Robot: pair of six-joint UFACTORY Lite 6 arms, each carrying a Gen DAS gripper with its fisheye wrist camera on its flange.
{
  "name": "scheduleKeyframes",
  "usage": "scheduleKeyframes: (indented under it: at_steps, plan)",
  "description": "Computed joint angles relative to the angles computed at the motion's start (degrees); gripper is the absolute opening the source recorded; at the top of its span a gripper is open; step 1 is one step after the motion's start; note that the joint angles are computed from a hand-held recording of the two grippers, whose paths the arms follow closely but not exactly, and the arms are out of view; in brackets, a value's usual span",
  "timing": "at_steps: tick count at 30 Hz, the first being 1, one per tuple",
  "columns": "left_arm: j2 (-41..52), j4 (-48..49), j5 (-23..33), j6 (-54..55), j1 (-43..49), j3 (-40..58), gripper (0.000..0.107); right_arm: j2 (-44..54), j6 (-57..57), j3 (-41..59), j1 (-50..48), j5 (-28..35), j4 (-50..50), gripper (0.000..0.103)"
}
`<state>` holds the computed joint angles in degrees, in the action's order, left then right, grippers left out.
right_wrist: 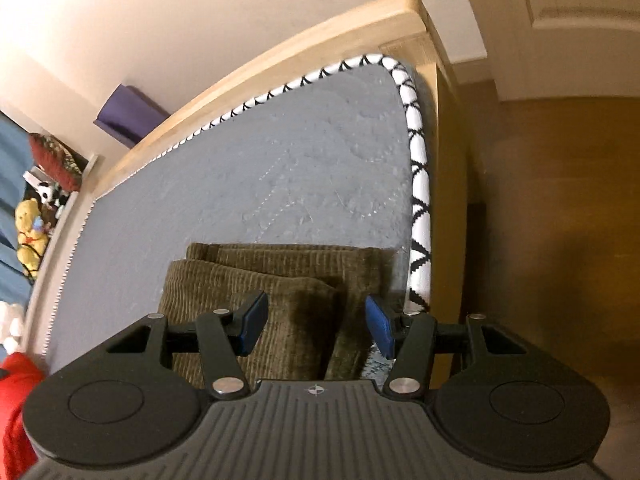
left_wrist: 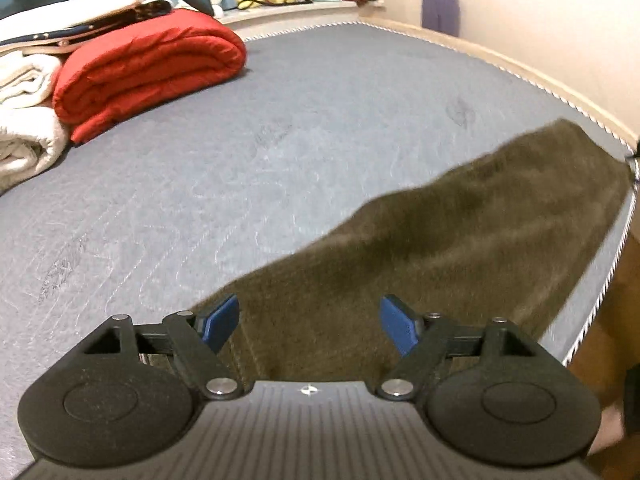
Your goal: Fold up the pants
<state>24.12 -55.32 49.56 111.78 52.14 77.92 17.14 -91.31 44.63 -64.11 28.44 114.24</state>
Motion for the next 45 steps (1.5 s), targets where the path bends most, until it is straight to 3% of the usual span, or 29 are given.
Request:
scheduleKeyframes:
  at_steps: [4,8,13,18,29,35,40,42,45]
  plan:
    - [-1.47,0.13,-2.22,-2.06,-3.44,-1.73,0.085,2.92,3.83,2.53,0.09,1.13,-6.01,0.058]
    - [-2.62,-0.57,-4.63,-2.50,-6.23,-3.62,0.085,4.09,0.40,3.25,2.15,-0.61,-3.05,0.059]
    - [-4.57,-1.53,-3.72,-2.04,-7.43,-5.45,0.085,1.84,-0.65,1.73,3.07,-2.29,-1.58,0.061]
    - [-4.48,-1.11,-4.14,-2.23,-7.60,-5.71,0.085,-0.80,-3.97,0.89,7.49,-11.94,4.74,0.061]
    - [-3.05,-0.15,-3.89,-3.10,-7.08,-4.15,0.085,-2.66,-19.53,0.03,13.80,-15.82,18.63,0.064]
    - [-3.14,0.20,-4.41,-2.96,-7.28,-4.52,0.086,-2.33,-31.75,0.40,15.24,-18.87,30.72,0.039]
    - [-3.25,0.11,-4.40,-2.56,-7.25,-4.78,0.086,-3.13,-34.45,-0.34,15.04,-18.72,34.16,0.030]
    - [-3.18,0.12,-4.27,-2.57,-7.25,-4.71,0.087,-4.75,-37.35,-1.44,15.28,-18.09,37.93,0.016]
    - [-3.20,0.09,-4.25,-2.55,-7.22,-4.70,0.087,-10.34,-43.99,-4.57,17.05,-17.09,46.86,0.014]
